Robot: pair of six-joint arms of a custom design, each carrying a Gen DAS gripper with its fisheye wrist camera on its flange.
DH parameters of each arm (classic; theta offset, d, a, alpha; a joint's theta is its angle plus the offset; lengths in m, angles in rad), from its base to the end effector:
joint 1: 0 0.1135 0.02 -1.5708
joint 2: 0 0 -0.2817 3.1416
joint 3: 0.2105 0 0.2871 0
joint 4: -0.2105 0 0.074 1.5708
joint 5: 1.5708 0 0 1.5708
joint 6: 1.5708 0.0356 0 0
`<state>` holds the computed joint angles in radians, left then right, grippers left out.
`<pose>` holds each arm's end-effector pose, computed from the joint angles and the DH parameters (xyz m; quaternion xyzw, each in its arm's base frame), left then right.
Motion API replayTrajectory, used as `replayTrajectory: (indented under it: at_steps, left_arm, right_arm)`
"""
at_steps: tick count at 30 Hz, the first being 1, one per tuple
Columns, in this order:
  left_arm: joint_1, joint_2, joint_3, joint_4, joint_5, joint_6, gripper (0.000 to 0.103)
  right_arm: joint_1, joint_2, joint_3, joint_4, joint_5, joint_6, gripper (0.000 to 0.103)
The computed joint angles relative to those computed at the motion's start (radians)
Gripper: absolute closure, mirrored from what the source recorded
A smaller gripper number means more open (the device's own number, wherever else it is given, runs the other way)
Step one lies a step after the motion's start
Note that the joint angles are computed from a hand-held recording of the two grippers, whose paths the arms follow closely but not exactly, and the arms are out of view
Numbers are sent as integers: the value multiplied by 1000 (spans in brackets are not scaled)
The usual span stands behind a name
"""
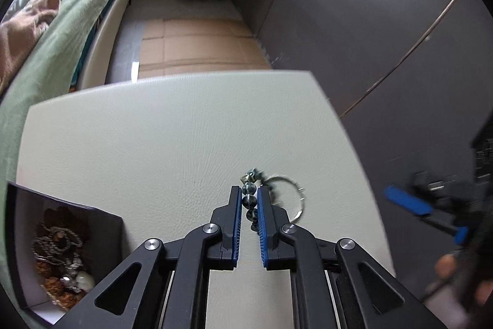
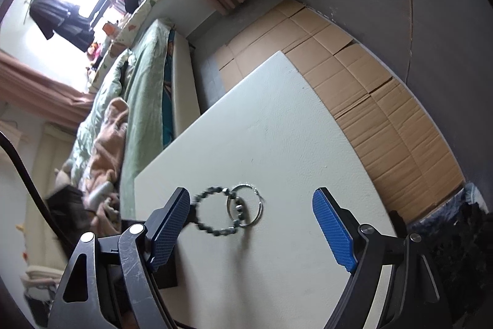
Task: Organize jewelry
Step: 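Lift the bead bracelet with the left gripper while the right grasps the silver hoop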
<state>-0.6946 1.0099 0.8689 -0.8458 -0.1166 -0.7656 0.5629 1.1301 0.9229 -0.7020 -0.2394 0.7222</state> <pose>0.1693 -0.1356 0.2807 -0.0507 0.9548 -0.1501 0.2513 0.2100 0.1425 0.2836 0.0361 0.9391 0.2837 0.1905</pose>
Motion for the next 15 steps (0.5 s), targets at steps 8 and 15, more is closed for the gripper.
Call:
replayTrajectory:
  at_steps: [8,15]
  left_arm:
    - [20,-123,33,-72,-7,8,93]
    - [82,-259,31,-158,-3,30,93]
  right_arm:
    - [84,115,40,-3,49,-20,48]
    - [132,227,83,-11,92,-58,59]
